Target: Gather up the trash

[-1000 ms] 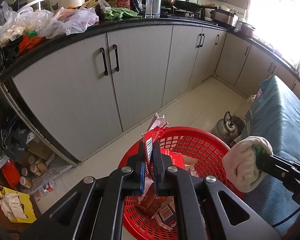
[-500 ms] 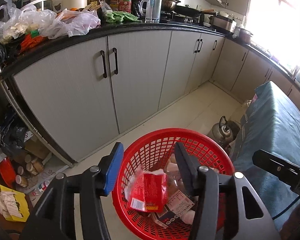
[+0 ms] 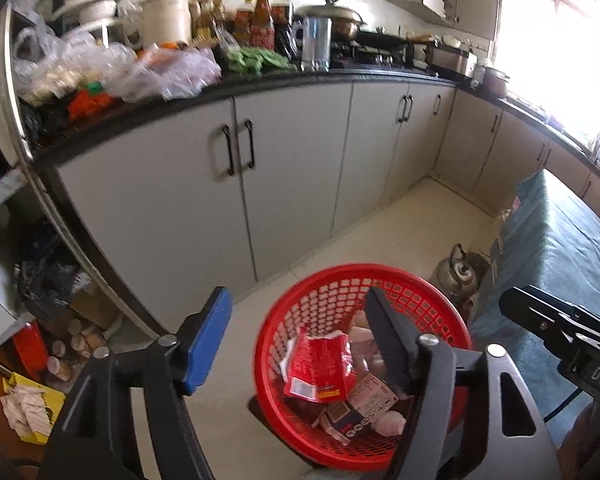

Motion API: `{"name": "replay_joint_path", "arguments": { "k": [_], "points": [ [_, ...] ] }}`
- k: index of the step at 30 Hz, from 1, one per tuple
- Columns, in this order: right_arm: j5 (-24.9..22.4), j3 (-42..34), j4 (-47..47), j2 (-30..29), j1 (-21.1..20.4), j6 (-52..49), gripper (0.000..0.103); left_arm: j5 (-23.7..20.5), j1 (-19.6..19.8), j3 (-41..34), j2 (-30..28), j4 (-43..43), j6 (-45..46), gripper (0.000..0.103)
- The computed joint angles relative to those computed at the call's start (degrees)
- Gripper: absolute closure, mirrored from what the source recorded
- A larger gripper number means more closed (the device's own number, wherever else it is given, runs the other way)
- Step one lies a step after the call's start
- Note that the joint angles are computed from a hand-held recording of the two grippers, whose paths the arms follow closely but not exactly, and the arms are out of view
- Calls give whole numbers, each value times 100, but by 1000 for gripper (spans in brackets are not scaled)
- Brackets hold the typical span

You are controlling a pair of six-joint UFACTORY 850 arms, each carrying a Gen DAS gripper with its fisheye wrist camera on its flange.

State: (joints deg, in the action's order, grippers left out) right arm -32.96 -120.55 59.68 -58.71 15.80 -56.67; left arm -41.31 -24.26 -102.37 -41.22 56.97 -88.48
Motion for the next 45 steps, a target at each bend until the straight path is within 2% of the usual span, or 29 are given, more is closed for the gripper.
{"name": "replay_joint_path", "arguments": {
  "k": [5,8,12,16,20,25,30,35,45],
  "points": [
    [371,615,228,398,41,-542,53,-449,-209,373,302,901,-746,17],
    [257,1081,689,709,-43,-863,51,-1048,-414,595,451,1692,-1458,8],
    [445,1883,1607,1272,-101,-1834,43,-1741,-664,924,667,2564,-2356,0],
    [624,2713,2757,1865,-172,-3049,37,-2493,-911,1133,835,3118,-2756,0],
    [801,3459,3952,2394,-222,-4260,34,-3003,-1083,1152,889,3215,-2765,0],
    [837,4188,5085,2915,-303,-5339,30,-2952,-1232,1475,1161,3355,-3095,0],
    [786,4726,5647,3266,-417,-5837,29,-2987,-1410,1660,1282,3353,-3156,0],
    [781,5138,6056,3493,-471,-6202,28,-3210,-1577,1704,1228,3165,-3105,0],
    [920,5609,7241,3739,-414,-7495,25,-2744,-1679,1653,1132,2731,-2460,0]
  ]
}}
